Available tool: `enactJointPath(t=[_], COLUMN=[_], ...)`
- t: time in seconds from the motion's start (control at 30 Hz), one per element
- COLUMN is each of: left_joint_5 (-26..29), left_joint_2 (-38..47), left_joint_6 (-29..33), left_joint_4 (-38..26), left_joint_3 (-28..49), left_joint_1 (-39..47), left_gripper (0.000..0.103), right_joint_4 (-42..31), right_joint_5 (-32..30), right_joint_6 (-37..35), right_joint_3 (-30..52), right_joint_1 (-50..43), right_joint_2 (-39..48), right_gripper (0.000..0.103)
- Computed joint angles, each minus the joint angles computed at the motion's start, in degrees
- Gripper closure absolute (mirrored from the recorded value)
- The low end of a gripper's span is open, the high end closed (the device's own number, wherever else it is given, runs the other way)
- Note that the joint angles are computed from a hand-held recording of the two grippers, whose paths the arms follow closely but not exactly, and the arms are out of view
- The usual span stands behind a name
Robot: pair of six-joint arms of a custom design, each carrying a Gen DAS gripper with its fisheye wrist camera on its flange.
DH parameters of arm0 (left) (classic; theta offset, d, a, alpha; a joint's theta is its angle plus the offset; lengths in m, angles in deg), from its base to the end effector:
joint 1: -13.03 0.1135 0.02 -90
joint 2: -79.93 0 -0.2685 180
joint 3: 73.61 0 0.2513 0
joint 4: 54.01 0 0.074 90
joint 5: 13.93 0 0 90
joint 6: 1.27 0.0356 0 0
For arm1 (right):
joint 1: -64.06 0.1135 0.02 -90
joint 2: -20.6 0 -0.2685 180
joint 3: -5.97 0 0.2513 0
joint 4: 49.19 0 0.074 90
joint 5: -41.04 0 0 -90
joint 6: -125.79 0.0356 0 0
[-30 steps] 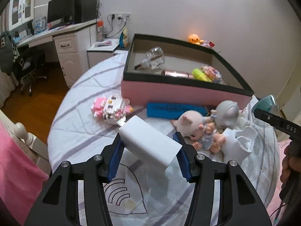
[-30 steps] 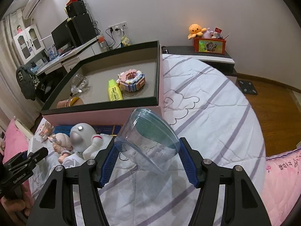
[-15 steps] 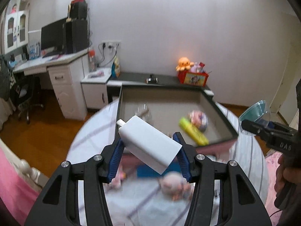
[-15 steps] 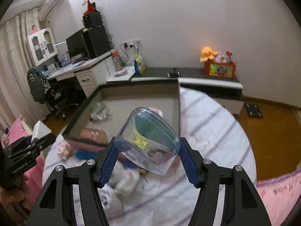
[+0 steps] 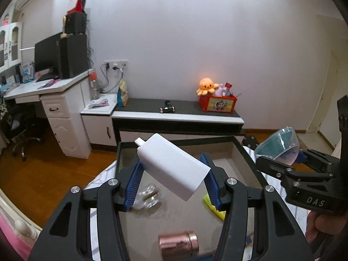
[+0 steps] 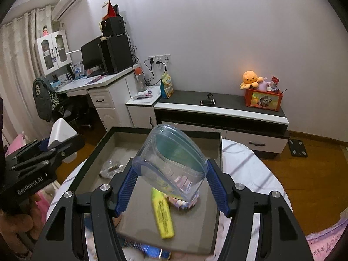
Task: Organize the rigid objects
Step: 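Carry brick and cup into the box and open both tools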
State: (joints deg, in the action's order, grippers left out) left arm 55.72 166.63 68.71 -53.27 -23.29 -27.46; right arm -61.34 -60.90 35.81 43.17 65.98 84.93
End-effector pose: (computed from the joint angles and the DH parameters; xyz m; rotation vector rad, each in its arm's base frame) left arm 0.2317 -0.1816 0.1699 0.1869 2.1490 -0.2227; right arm 0.2112 0.0144 0.1720 -0.1487 2.2460 0.2531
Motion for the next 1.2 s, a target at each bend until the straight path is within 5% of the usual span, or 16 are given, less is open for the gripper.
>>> enactJointPath(t=[0.4,0.53,0.6,0.7,0.8,0.87,1.2], left_joint_5=[6.8,4.7,4.1,2.4,1.3,0.1,-5.8], left_joint_2=[19.6,19.8,18.3,15.0,11.3,8.5,-7.2], left_joint_6=[1.9,1.4,1.3,0.4,0.1,-0.4,-4.2], left_joint_4=[-2.3,-1.7,-0.5,0.8,1.7,1.7,-1.7], left_joint_3=[15.1,14.6,12.8,9.3,5.8,3.5,-7.3], left_joint_1=[5.8,5.7,5.9,5.3,4.7,4.0,-2.0], left_gripper=[0.048,0.02,0.013,0.003,0.0,0.0,0.0], right_joint_4=[7.6,7.2,7.2,6.7,5.5,5.1,-5.6], right_joint_5=[1.0,1.1,1.6,1.2,2.4,2.8,2.0], right_joint_6=[-0.6,-0.7,-0.2,0.4,1.6,2.5,4.4], right_joint_3=[8.8,9.6,9.1,7.7,6.0,4.6,-2.7], right_joint_1=[-0.4,-0.3,-0.5,-1.3,-1.2,-1.0,-0.6], right_joint_2=[23.8,25.6,24.7,22.2,19.0,16.7,-5.7], right_gripper=[0.038,0.034,0.02,0.015,0.012,0.0,0.0])
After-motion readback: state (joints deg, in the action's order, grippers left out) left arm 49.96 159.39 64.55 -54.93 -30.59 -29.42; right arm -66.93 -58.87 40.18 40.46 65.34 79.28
